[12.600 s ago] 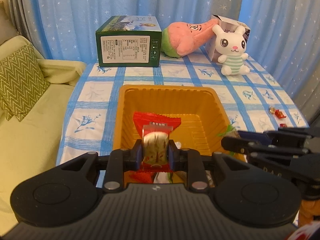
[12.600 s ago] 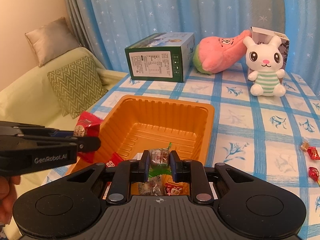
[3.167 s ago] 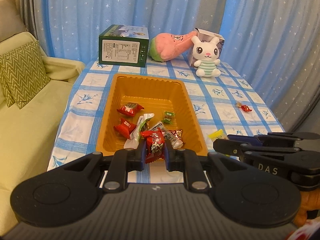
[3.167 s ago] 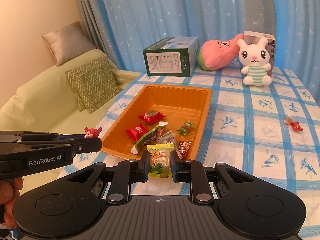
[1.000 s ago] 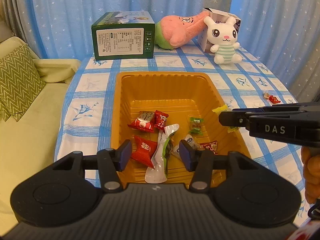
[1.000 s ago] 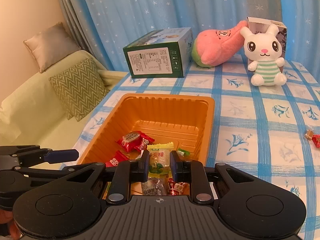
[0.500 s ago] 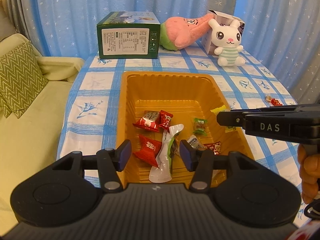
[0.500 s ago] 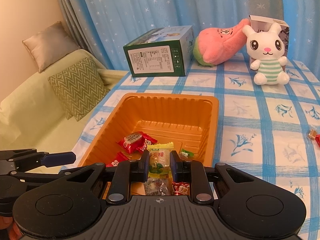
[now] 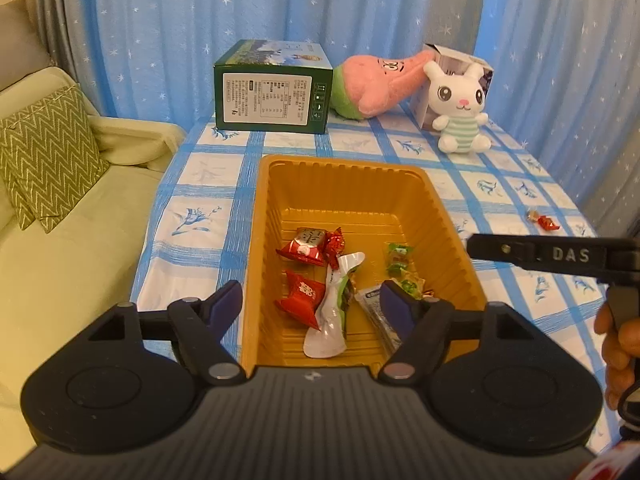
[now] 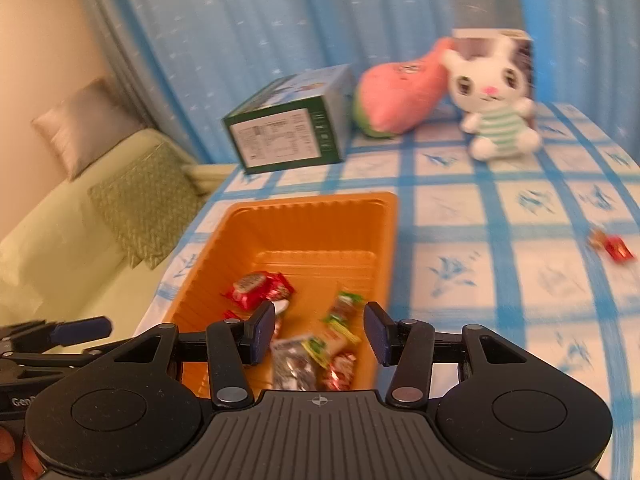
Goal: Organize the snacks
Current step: 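Withdraw both grippers from the tray toward the two remaining candies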
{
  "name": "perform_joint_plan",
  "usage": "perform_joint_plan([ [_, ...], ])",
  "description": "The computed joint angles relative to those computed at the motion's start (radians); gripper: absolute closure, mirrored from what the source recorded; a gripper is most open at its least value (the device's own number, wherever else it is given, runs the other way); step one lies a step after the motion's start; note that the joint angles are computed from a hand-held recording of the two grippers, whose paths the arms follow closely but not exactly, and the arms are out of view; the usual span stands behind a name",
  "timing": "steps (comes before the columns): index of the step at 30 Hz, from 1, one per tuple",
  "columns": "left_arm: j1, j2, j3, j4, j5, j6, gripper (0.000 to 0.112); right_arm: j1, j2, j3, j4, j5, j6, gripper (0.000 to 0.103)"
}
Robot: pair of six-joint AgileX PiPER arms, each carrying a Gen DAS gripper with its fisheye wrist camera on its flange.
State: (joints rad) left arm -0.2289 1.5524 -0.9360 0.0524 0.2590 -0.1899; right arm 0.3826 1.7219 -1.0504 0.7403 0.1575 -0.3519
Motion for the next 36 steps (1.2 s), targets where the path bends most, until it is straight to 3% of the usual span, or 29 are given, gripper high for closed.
perform_joint_plan([
  [6,-0.063,-0.081,0.044,0.184,0.037,-0.235,0.029,-0.012,-0.135,0.136,-0.101,0.007,0.135,0.054],
  [11,-0.13,-0.16,0.081,0.297,0.08,-0.395,0.02,0.008,-0.255,0.235,-0.413,0.016,0.476,0.054],
  [14,-0.174,-0.207,0.106,0.362,0.098,-0.504,0.013,0.013,-0.331,0.289,-0.506,0.031,0.576,0.054],
  [19,-0.251,-0.263,0.13,0.453,0.13,-0.654,0.01,0.045,-0.444,0.352,-0.854,0.067,0.921,0.052],
  [23,-0.313,-0.289,0.135,0.504,0.16,-0.744,0.01,0.035,-0.531,0.399,-0.897,0.082,0.969,0.035],
  [31,-0.477,-0.285,0.133,0.753,0.243,-1.029,0.01,0.007,-0.68,0.452,-1.009,0.191,1.061,0.026],
  [36,-0.547,-0.246,0.111,0.827,0.25,-1.131,0.01,-0.136,-0.769,0.48,-0.779,0.249,0.824,0.025],
])
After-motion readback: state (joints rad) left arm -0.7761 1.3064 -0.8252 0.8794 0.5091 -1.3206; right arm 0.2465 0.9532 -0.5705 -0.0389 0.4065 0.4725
